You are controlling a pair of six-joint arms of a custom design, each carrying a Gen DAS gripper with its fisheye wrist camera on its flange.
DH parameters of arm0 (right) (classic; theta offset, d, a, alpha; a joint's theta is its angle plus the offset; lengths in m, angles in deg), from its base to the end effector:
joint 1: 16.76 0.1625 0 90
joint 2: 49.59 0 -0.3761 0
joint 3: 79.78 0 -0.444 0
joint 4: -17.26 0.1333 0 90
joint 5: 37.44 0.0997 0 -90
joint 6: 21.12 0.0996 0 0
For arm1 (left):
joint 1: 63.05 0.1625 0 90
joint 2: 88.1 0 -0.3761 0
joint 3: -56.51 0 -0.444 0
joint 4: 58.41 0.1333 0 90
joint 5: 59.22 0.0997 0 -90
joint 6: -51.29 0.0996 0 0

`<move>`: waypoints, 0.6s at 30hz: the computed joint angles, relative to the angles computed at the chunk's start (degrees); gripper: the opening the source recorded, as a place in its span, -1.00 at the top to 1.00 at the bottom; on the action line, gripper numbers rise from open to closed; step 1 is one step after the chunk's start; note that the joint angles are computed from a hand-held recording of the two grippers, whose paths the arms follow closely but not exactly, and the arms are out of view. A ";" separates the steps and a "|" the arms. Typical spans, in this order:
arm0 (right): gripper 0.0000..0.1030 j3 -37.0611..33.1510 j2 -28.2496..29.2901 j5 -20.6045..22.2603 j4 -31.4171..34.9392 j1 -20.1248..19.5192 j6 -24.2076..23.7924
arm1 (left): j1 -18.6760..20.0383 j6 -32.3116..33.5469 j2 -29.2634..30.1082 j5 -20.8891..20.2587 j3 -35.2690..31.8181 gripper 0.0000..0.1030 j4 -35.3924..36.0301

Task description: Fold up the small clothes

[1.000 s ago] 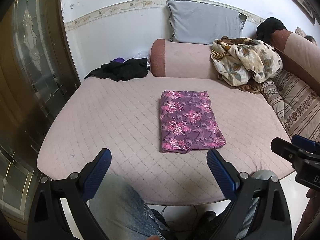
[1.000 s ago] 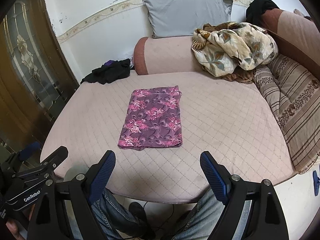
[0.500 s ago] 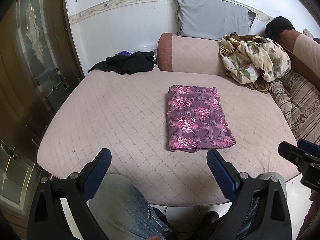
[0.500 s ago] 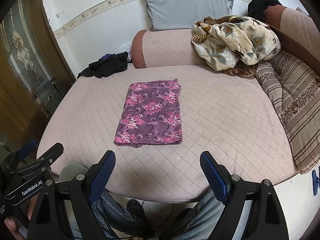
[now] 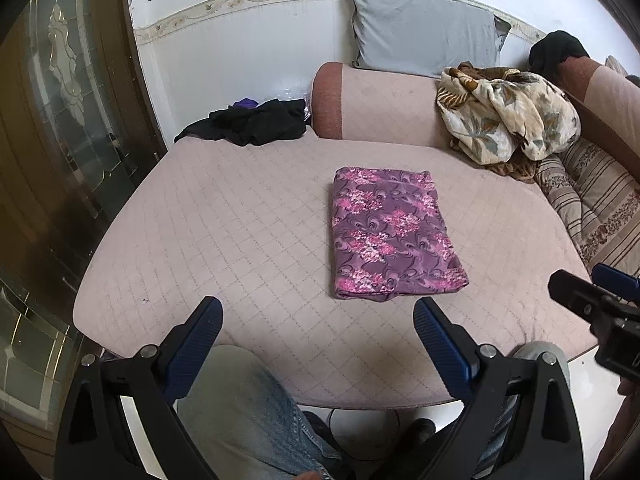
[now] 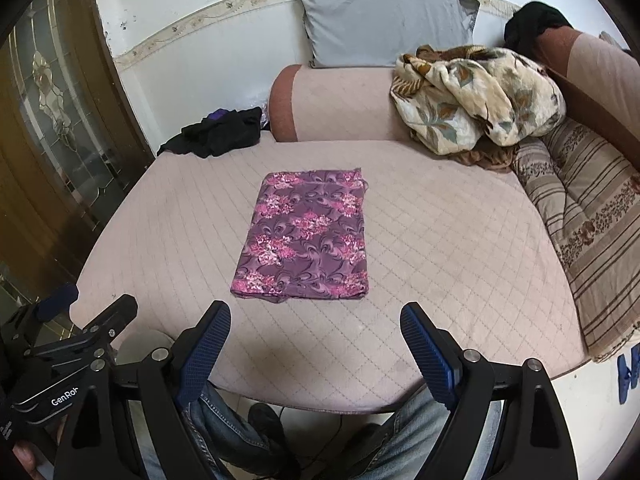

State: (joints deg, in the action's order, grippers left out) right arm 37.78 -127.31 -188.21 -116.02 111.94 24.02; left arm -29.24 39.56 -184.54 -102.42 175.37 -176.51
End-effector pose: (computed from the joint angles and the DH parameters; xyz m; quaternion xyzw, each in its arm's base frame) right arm 0.3634 -0.3794 0.2030 -0.0636 -0.8600 0.3570 0.3589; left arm -0.2794 -0.4350 0.3089 0.3286 0.8559 -0.2593 0.3036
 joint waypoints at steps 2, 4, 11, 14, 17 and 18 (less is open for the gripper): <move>-0.75 0.10 -0.25 -0.27 0.73 0.00 0.73 | 0.27 -0.66 -0.12 0.06 -0.10 -0.86 0.45; -0.75 0.21 -0.45 -0.20 0.79 0.04 1.02 | 0.67 -1.14 -0.11 -0.23 -0.38 -0.86 0.93; -0.75 1.24 -0.66 1.02 -1.75 -1.05 -0.55 | 1.58 -1.46 0.72 -0.65 -0.38 -0.86 1.15; -0.75 1.99 -0.73 1.96 -3.47 -2.20 -1.89 | 1.92 0.11 1.21 -0.24 0.54 -0.86 -1.56; -0.75 2.95 -0.73 2.96 -6.60 -4.16 -3.89 | 3.31 2.19 2.85 -0.50 0.48 -0.86 -5.39; -0.75 3.87 -1.02 3.95 -9.62 -5.48 -5.69 | 4.22 2.24 3.97 -0.93 -0.28 -0.86 -5.91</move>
